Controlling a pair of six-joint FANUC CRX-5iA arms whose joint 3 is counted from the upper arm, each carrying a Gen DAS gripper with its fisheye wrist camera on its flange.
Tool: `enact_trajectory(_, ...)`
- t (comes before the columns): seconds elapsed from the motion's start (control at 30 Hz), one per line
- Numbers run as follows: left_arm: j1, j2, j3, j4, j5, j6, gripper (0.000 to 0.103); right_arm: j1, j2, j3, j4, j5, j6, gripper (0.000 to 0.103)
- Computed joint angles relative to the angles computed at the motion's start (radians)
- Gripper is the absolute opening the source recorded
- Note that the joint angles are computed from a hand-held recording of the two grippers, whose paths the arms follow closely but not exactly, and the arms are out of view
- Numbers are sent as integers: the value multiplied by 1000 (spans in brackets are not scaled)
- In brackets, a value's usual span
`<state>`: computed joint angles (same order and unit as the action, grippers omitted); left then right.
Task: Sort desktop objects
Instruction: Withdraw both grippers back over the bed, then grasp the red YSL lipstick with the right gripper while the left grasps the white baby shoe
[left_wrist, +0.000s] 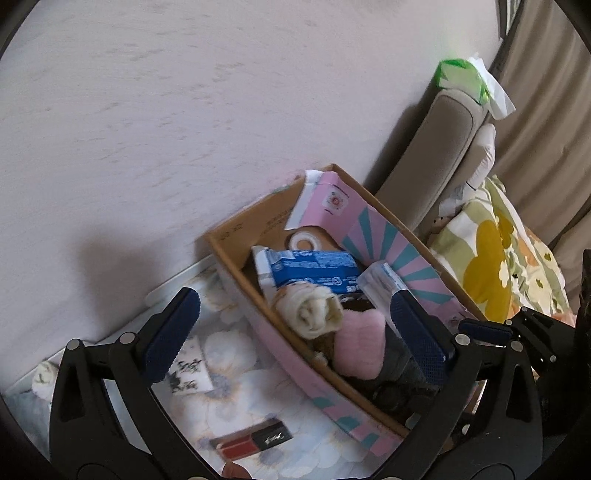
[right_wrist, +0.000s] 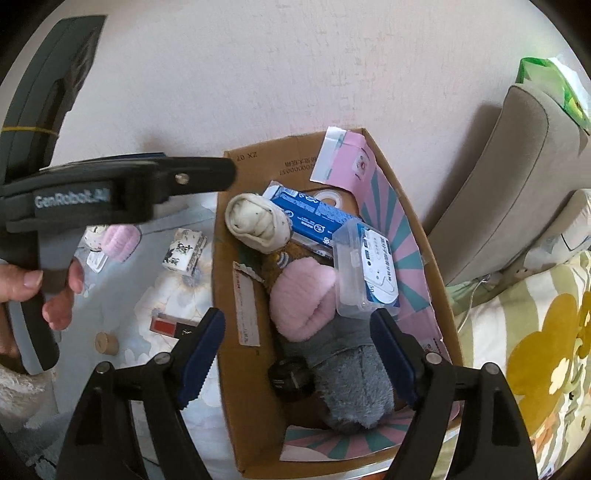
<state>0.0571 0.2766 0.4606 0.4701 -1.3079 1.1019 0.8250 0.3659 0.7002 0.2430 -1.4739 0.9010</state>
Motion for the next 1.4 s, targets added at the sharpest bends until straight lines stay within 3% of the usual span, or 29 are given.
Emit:
enact_trajectory(0.33,103,-59,-38,39,-6,7,103,27,11,27,1,-5,-42,77)
enact_trajectory(1.17,315,-191,-165,100,17,-26,103,95,77,144,30,2,24,77)
enact_trajectory(1.4,374,-216,-169,86,19,-21,103,105,62,157,16,43,41,77)
